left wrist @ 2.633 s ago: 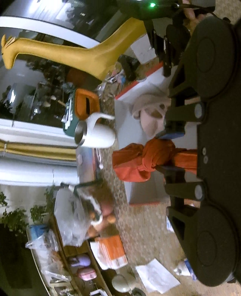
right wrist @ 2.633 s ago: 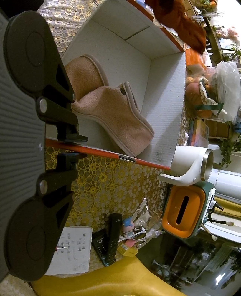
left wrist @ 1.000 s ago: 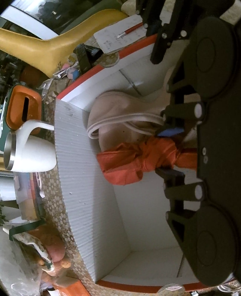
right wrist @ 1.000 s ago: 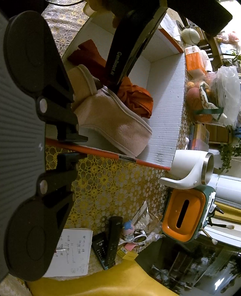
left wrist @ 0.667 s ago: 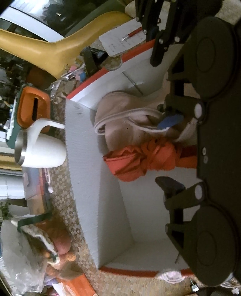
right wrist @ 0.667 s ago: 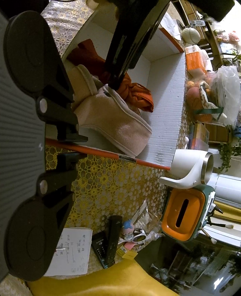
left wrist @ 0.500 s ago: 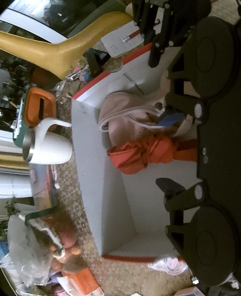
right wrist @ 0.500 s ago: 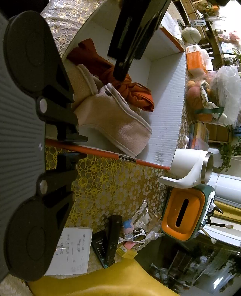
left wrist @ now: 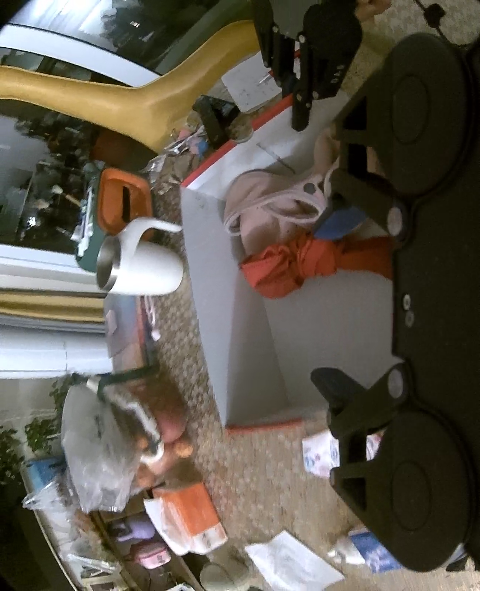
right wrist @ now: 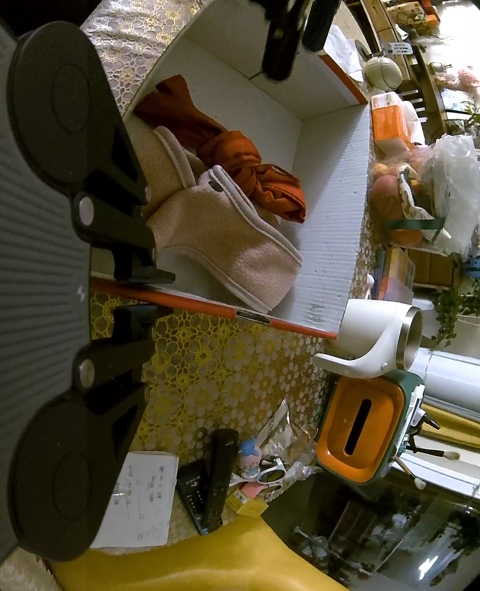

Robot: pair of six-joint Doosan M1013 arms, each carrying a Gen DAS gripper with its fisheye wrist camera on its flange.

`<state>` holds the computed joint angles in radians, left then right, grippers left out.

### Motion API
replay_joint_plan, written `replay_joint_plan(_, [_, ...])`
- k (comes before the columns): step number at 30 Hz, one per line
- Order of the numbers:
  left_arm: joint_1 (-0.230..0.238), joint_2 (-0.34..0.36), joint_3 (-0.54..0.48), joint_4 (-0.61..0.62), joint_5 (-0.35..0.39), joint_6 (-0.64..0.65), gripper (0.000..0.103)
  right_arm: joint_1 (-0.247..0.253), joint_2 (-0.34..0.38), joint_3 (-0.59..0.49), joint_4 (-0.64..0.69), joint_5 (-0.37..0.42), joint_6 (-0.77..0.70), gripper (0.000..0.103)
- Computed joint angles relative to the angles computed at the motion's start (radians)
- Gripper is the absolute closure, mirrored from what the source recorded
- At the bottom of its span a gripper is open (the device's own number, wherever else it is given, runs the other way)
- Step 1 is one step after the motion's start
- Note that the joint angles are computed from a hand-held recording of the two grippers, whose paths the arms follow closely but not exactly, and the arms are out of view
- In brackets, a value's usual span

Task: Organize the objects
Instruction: 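Move the left tool to the pink fuzzy plush ball and grasp it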

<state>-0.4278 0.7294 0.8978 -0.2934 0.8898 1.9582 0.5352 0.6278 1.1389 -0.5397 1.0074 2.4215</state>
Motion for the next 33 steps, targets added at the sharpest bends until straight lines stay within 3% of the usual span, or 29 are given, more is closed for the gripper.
replay_joint_plan(12, [0.068,-0.065,0.087,0.042,-0.098,-0.047,0.022,0.002,0.008,-0.013,-0.004,0.017,-0.008,0.092])
replay_joint_plan(19, [0.128,-0.100,0.146,0.050,-0.209,-0.102,0.003,0.002,0.008,-0.011,-0.001,0.020,-0.003,0.092])
replay_joint_plan(21, [0.143,-0.104,0.152,0.072,-0.236,-0.140,0.001,0.003,0.010,-0.013,-0.002,0.025,-0.002,0.092])
replay_joint_plan(28, [0.197,-0.080,0.109,0.206,-0.243,-0.308,0.001,0.004,0.015,-0.026,0.003,0.043,-0.011,0.092])
replay_joint_plan(33, [0.232,-0.040,0.044,0.339,-0.197,-0.436,0.001,0.004,0.016,-0.028,0.002,0.046,-0.023,0.092])
